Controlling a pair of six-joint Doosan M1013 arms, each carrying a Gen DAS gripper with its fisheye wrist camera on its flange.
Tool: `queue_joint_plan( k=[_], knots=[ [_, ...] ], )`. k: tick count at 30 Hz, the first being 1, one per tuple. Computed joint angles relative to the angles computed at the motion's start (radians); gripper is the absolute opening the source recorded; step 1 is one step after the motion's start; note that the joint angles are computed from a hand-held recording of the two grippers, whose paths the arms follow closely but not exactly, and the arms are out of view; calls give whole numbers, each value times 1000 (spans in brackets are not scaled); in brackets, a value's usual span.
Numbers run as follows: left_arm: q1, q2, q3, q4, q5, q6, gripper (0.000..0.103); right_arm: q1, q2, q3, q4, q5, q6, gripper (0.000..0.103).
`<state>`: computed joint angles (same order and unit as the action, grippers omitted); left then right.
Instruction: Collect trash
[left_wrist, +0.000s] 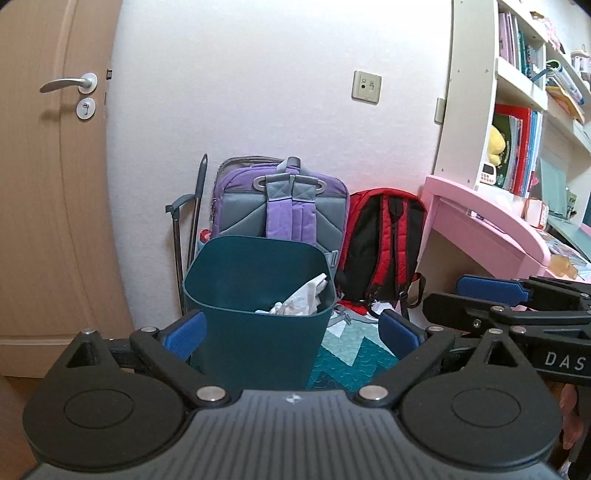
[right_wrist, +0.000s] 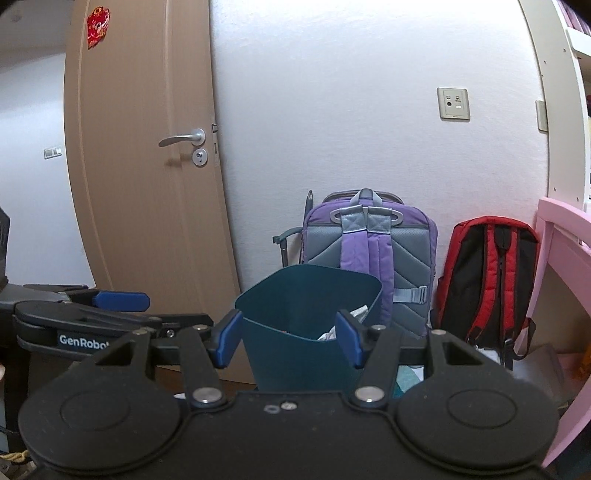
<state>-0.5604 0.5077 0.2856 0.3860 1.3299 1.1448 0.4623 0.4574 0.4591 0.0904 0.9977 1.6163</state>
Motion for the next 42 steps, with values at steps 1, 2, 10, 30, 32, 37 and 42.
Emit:
queue_joint_plan(
  k=[1,2,10,30,32,37,42],
  knots=[
    [-4,-13,23,9,-11,-6,100,0,-7,13,2,-7,1,56],
    [-9,-27,49,21,-23,-14,100,1,-14,26,1,-14,2,56],
    [-26,-84,145,48,-69,-58,100,9,-59,100,3,-53,-9,56],
    [-80,-144,225,124,-84,-93,100,21,-147,234,-10,-127,6,56],
    [-85,-151,235,128,-85,-105,100,20,-159,251,-5,-134,6,56],
    [-97,-166,263,140,-94,-132,100,17,-176,278,8,-142,-6,56],
    [-109,-186,300,164,-108,-164,100,16,-189,298,17,-147,-9,56]
  ],
)
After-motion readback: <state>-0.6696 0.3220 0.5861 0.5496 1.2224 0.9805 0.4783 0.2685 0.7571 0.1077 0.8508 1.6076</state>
